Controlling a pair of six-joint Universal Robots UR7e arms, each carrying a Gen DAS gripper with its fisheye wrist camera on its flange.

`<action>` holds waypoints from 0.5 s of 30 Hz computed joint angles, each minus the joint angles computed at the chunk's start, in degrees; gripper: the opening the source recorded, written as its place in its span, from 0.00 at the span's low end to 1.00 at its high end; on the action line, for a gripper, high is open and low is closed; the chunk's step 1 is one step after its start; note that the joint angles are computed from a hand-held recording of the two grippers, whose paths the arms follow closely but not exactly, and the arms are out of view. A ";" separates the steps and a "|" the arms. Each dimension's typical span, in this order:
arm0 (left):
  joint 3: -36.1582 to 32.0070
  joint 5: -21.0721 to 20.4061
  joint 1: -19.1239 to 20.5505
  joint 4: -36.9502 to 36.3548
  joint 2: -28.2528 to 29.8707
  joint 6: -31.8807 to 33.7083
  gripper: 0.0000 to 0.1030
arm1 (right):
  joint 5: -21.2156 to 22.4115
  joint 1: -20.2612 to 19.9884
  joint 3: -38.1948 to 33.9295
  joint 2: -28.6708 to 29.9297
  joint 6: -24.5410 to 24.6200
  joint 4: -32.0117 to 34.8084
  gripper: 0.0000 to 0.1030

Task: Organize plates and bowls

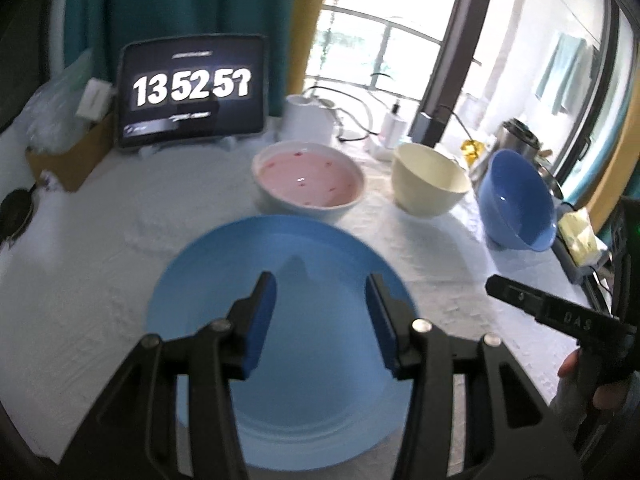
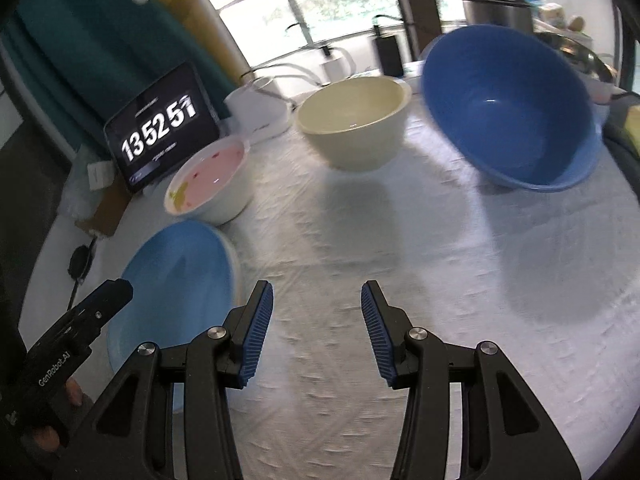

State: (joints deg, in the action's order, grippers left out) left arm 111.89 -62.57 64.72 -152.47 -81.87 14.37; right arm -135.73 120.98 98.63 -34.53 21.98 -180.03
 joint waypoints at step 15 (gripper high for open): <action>2.27 1.11 -5.89 -0.91 4.60 -1.40 0.47 | -0.38 -2.99 11.22 -7.41 -2.77 -11.13 0.47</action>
